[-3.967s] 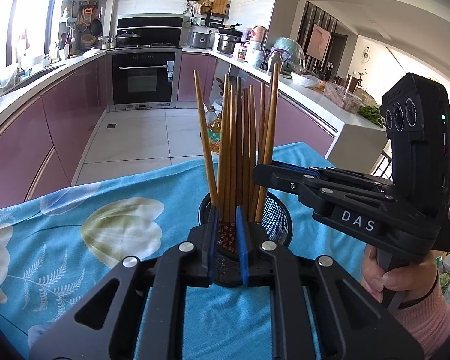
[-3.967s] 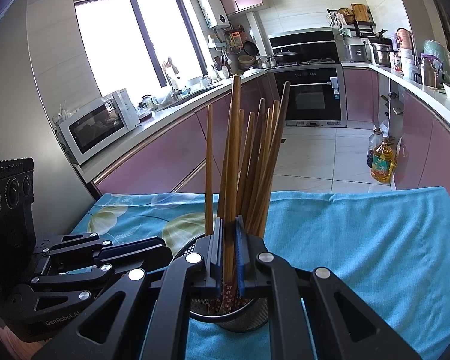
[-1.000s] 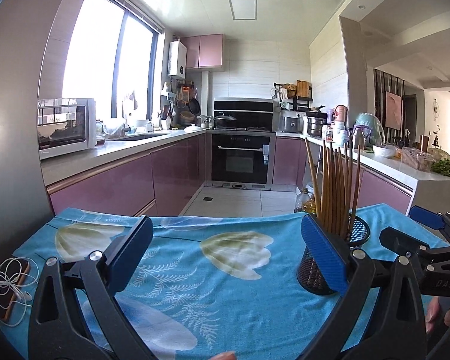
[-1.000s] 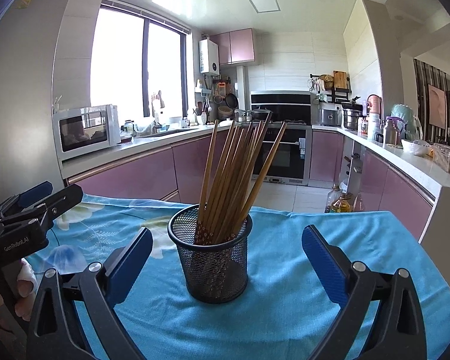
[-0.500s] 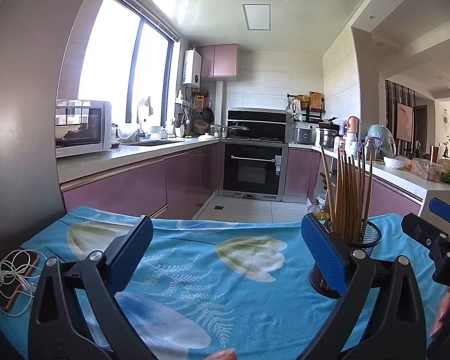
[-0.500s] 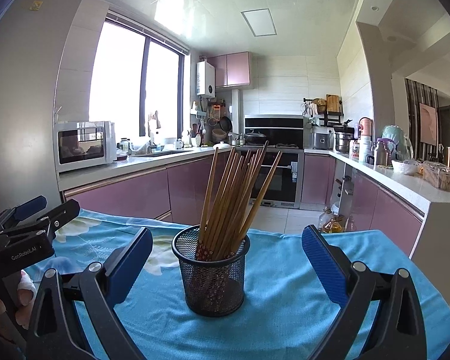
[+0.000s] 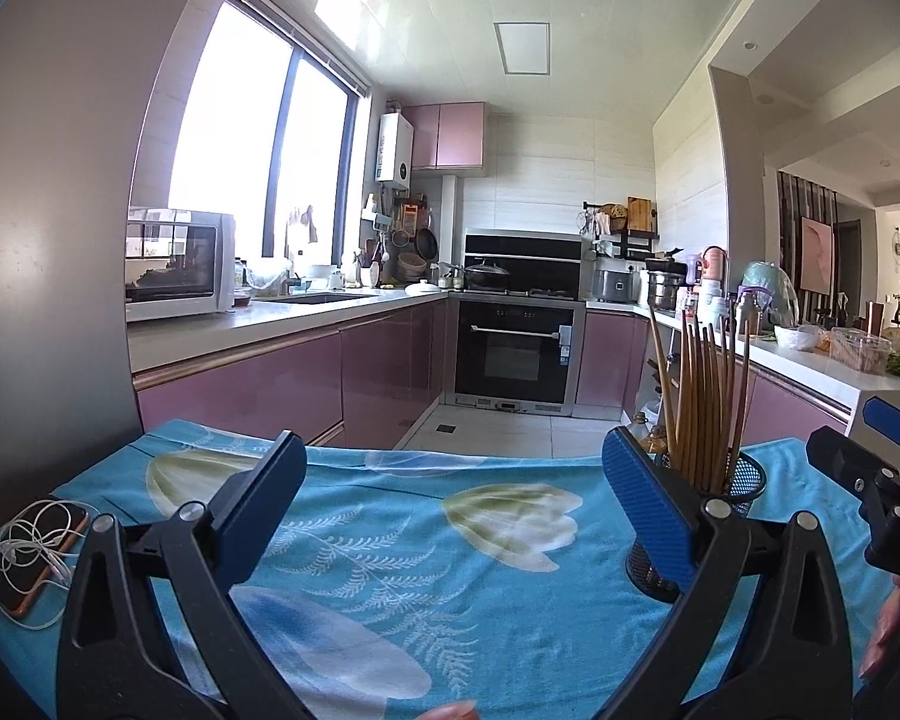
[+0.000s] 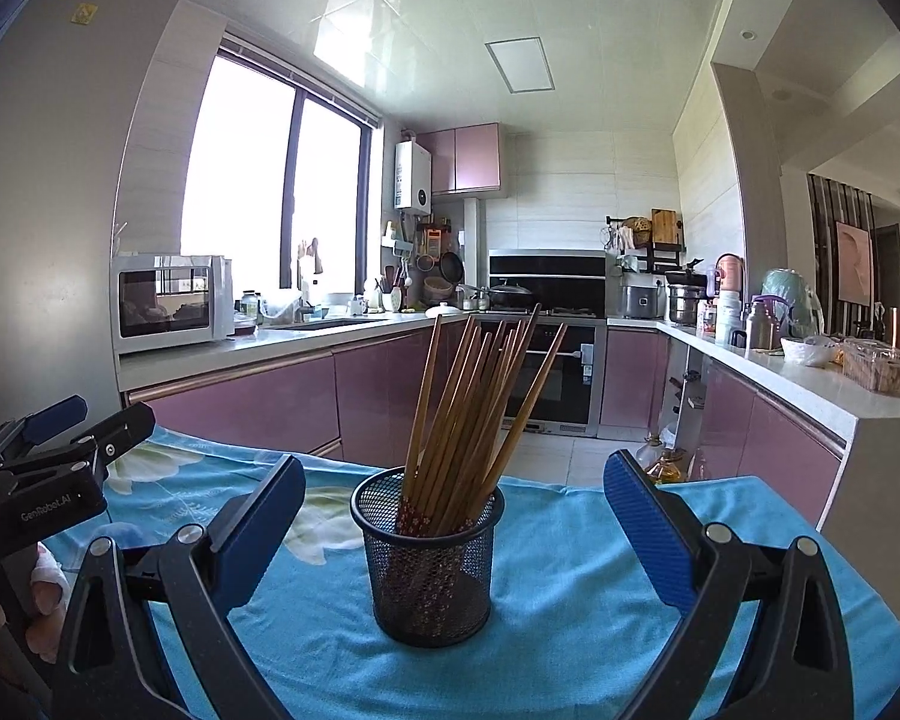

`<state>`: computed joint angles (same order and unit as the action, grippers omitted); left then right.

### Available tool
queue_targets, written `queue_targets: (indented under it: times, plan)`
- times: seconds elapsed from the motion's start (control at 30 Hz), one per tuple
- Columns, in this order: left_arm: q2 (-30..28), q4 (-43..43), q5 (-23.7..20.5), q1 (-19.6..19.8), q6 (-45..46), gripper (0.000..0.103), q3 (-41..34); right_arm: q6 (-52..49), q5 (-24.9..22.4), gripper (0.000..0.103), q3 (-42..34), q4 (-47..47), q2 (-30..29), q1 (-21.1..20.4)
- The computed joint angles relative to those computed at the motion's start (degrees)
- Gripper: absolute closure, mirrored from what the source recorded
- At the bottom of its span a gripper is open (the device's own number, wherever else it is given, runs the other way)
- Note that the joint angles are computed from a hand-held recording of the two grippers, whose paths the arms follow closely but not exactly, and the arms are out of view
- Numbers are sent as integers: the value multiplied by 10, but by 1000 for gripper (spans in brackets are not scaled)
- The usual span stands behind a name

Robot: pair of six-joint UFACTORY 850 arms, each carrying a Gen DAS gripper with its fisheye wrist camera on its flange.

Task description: Organize utensils

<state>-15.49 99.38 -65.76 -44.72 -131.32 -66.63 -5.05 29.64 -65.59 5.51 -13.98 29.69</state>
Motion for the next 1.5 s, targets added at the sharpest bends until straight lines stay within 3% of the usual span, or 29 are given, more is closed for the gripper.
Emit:
queue_targets:
  times: [1.5]
  plan:
    - [-4, 16, -31, -10, -7, 6, 5, -2, -8, 7, -6, 13, -6, 2]
